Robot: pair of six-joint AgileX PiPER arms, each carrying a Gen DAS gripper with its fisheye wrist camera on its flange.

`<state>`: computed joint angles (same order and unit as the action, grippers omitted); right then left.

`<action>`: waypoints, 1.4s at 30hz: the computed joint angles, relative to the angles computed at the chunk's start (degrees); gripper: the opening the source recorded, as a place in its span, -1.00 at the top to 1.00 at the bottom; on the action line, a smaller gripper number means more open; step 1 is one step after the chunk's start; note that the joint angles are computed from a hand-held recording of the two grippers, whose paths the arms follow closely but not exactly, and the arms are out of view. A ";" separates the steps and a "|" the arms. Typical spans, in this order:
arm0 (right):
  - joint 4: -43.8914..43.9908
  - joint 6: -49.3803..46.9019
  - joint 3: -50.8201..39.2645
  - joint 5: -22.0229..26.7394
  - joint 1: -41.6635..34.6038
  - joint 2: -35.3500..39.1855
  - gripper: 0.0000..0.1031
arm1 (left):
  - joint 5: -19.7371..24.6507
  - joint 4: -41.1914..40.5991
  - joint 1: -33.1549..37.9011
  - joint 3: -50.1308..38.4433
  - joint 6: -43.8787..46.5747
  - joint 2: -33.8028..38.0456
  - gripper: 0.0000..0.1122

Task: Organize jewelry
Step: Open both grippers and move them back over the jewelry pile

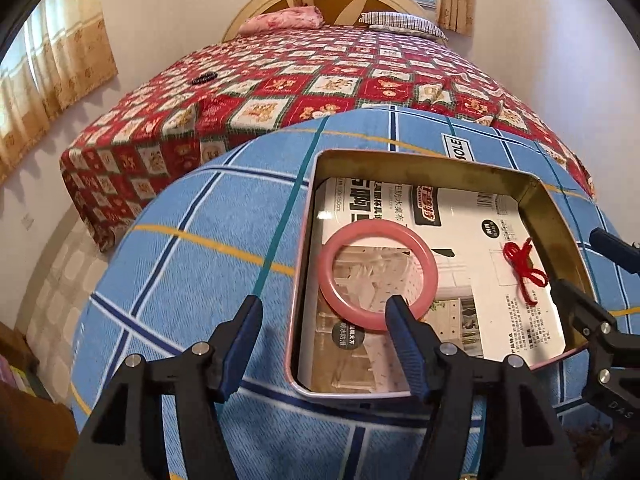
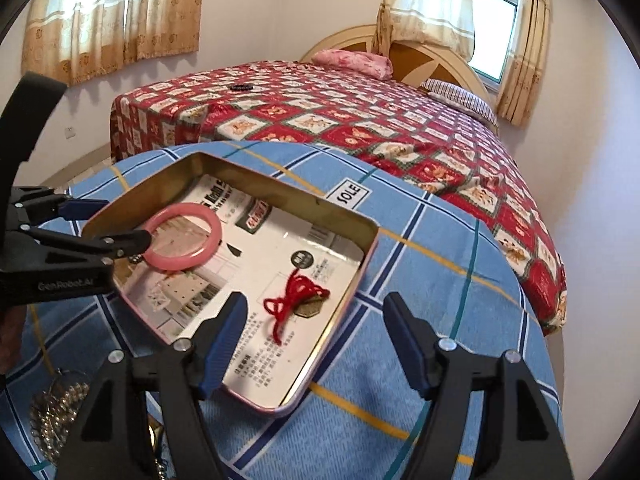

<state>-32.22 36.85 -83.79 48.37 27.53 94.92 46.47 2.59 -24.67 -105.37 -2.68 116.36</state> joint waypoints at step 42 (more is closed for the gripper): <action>-4.74 15.57 16.82 4.42 10.45 -19.71 -0.71 | -13.97 -1.44 0.52 36.80 4.63 -30.52 -0.15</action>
